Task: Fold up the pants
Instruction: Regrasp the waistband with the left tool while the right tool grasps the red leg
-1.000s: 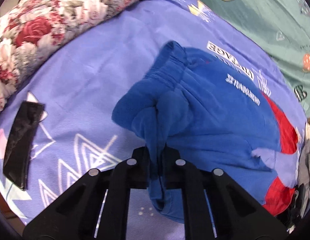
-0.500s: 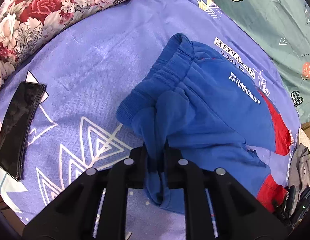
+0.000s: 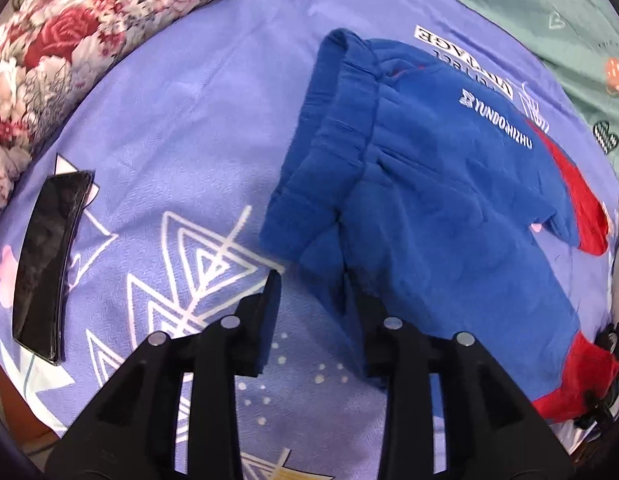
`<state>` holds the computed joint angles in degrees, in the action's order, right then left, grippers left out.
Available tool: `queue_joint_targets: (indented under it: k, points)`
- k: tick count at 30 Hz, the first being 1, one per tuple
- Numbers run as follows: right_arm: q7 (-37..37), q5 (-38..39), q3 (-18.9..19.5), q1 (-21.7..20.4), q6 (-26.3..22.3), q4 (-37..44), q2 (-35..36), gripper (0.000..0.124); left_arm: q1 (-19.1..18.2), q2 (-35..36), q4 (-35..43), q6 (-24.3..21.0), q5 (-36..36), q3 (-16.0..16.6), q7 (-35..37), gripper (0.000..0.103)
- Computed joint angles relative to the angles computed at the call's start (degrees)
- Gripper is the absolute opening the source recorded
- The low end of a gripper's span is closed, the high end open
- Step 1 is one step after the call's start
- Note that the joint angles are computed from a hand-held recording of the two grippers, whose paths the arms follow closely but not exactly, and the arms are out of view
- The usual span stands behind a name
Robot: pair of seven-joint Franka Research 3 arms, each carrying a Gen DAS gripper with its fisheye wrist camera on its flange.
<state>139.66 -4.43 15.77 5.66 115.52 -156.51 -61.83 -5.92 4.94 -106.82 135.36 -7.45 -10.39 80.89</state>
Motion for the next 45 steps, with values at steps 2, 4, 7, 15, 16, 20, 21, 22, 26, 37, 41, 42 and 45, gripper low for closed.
queue_joint_targets:
  k: [2,4,7,15,16,20,21,22,26,37,41,42,45]
  points:
    - [0.76,-5.35,2.90,-3.19,-1.27,2.58,-1.28,0.046,0.12,-1.30,-1.10,2.17,1.56,0.38,-1.18,0.042]
    - [2.87,-10.17,5.42,-6.48,-0.65,4.19,-1.55,0.060,0.04,-2.29,-2.21,4.98,3.93,0.61,-2.41,0.056]
    - [3.43,-10.50,3.30,-4.83,8.76,3.17,1.02,0.060,-0.27,-2.71,-2.66,6.09,4.70,0.45,-2.70,0.057]
    - [-4.69,0.71,-4.57,0.18,18.16,0.75,17.96,0.057,-1.57,3.70,2.19,2.03,11.25,-0.17,-4.33,0.064]
    - [-4.61,0.39,-4.46,-0.59,17.94,1.28,17.97,0.058,-1.30,4.24,3.15,1.14,10.35,-0.32,-3.69,0.064]
    - [-6.08,-1.58,-5.00,-3.56,22.26,3.88,18.10,0.060,-0.89,4.56,6.11,2.03,9.72,-0.53,-1.85,0.062]
    - [-6.82,-2.65,-5.40,-5.27,23.92,5.81,19.90,0.063,-0.81,4.67,6.57,3.07,9.28,-0.62,-1.60,0.063]
    - [-7.20,-3.37,-5.71,-6.83,25.70,7.88,22.64,0.067,-0.51,4.82,7.50,4.52,7.59,-0.99,-0.33,0.066]
    - [-3.92,-13.34,-3.56,-16.87,26.61,19.12,36.86,0.071,-1.08,8.94,14.57,4.67,5.70,-1.87,2.15,0.070]
    - [-7.92,-19.96,-10.73,-13.85,18.06,36.78,56.80,0.059,-5.51,26.10,37.95,-2.51,12.80,-2.26,3.04,0.069]
    - [-4.09,-22.77,-14.08,-12.29,21.51,36.20,54.92,0.014,-7.63,32.08,47.00,-8.40,14.05,-0.92,1.83,0.069]
    - [-2.00,-24.31,-14.85,-12.09,22.90,35.88,54.31,0.014,-8.46,33.33,48.85,-9.16,15.31,-0.21,1.36,0.068]
    - [4.98,-27.18,-16.54,-12.61,28.23,35.37,54.23,0.016,-11.40,36.24,52.72,-9.52,20.79,2.53,0.15,0.064]
